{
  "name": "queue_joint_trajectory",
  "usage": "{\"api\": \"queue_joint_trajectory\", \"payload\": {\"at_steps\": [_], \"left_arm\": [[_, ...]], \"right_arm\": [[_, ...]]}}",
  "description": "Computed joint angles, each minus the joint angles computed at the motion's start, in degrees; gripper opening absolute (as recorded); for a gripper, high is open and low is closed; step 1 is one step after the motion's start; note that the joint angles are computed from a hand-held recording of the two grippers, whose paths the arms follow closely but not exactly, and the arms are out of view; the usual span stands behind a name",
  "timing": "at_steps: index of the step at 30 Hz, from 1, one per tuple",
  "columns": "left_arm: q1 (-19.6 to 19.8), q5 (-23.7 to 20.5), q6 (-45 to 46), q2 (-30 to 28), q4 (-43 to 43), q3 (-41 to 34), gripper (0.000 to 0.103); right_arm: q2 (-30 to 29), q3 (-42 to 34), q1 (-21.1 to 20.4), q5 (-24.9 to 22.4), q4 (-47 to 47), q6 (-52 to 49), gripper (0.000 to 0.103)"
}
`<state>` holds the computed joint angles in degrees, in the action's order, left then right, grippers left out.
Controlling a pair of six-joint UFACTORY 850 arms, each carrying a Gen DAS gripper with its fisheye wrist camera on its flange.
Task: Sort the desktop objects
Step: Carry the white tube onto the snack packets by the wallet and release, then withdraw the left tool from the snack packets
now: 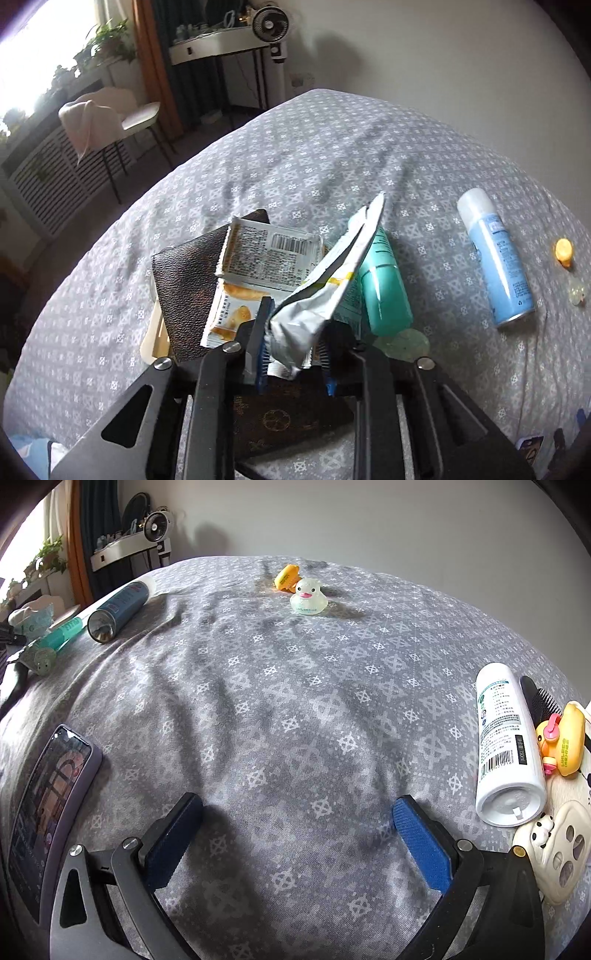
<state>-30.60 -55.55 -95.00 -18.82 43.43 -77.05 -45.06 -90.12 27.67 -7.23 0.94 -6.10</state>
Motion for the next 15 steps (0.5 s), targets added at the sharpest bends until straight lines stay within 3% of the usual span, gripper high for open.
{"api": "queue_joint_trajectory", "payload": {"at_steps": [3, 10, 15], "left_arm": [[-0.76, -4.15, -3.40, 0.36, 1.46, 0.14, 0.103], [-3.72, -6.08, -13.17, 4.23, 10.56, 3.00, 0.102], [-5.95, -2.37, -11.58, 3.45, 14.53, 1.02, 0.103]], "right_arm": [[-0.02, -0.02, 0.00, 0.01, -0.01, 0.02, 0.103], [-0.05, -0.06, 0.01, 0.03, 0.01, 0.03, 0.103], [-0.01, 0.01, 0.00, 0.06, -0.04, 0.08, 0.103]]}}
